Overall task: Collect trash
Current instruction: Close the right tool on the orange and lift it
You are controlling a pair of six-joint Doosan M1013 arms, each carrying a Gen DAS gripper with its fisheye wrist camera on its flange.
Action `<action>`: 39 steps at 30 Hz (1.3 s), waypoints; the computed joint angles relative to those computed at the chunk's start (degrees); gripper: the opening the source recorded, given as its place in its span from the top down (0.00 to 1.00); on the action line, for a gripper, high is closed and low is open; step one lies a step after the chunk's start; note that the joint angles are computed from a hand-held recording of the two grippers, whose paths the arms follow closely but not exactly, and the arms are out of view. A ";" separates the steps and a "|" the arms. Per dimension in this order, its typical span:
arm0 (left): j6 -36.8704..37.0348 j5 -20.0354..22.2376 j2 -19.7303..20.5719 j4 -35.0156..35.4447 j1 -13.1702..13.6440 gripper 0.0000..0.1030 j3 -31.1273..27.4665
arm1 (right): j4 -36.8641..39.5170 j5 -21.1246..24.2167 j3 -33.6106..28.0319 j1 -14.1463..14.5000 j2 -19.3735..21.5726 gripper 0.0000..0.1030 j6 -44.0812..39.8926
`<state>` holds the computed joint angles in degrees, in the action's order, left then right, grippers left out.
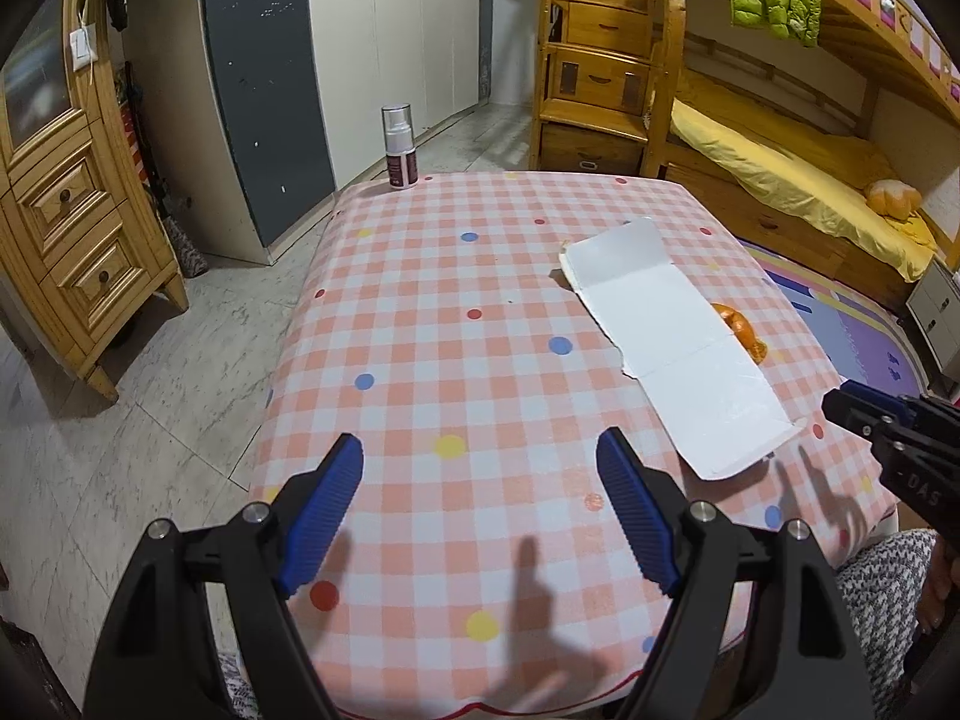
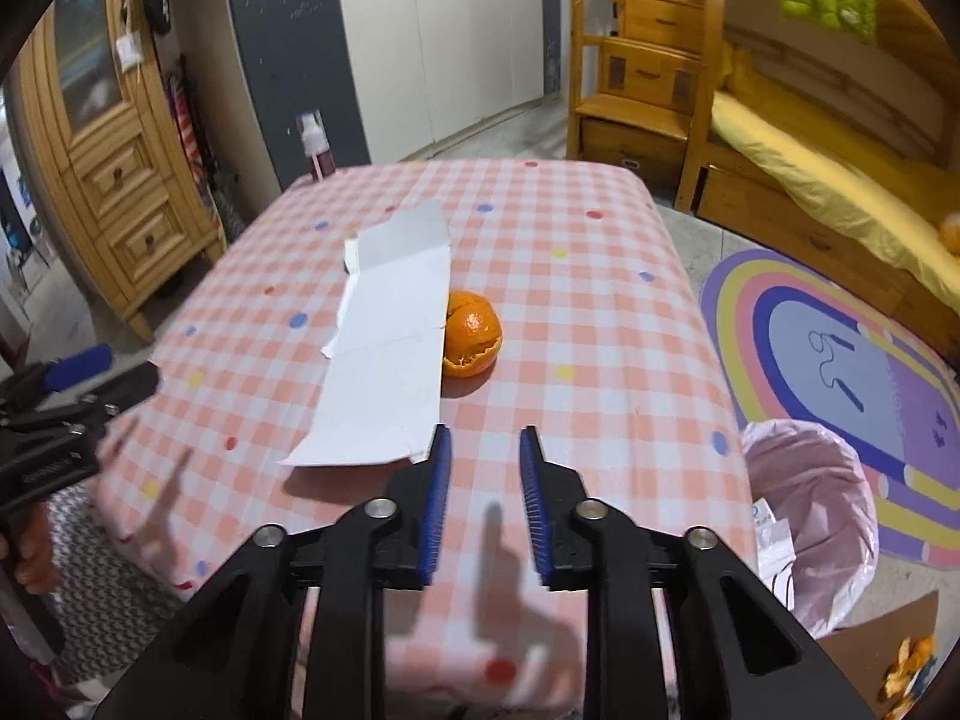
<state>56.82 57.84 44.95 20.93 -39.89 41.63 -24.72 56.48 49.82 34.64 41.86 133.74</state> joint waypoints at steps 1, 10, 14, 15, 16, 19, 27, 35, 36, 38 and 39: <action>-0.11 0.32 0.17 0.20 0.09 0.24 -0.22 | 0.90 0.25 -0.77 -0.25 0.63 0.84 -0.86; -0.88 1.80 1.13 0.70 0.62 0.24 -1.45 | 5.38 2.81 -6.86 -0.84 4.89 0.92 -8.28; -1.06 2.11 1.15 0.99 0.71 0.24 -1.40 | 8.06 3.05 -11.17 -0.58 7.30 0.92 -11.92; -1.11 2.09 1.11 1.12 0.70 0.24 -1.32 | 9.17 3.13 -12.67 -0.58 8.14 0.92 -12.98; -1.09 2.01 1.03 1.21 0.71 0.24 -1.21 | 9.96 3.14 -13.57 -0.64 8.59 0.92 -13.55; -1.26 2.11 1.04 1.66 0.69 0.24 -1.25 | 9.45 2.20 -14.41 -0.57 8.80 0.92 -12.96; -1.17 3.40 2.42 1.88 0.56 0.13 -3.39 | 3.45 1.13 -10.67 -1.99 6.30 0.54 -4.83; -0.72 3.95 2.74 1.71 0.61 0.13 -3.83 | 5.70 -1.43 -8.81 -3.77 5.84 0.58 -1.45; -0.57 4.02 2.84 1.54 0.59 0.13 -4.01 | 6.57 -1.20 -9.19 -3.87 6.14 0.57 -2.14; -0.16 4.10 2.93 1.31 0.52 0.13 -4.18 | 9.94 -1.29 -9.83 -4.30 6.78 0.57 -4.18; 0.01 4.04 2.91 1.22 0.49 0.13 -4.13 | 10.99 -1.51 -9.81 -4.37 6.85 0.57 -4.66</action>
<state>56.83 61.88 47.86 22.14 -39.40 37.49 -13.73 54.97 40.01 30.27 48.70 129.08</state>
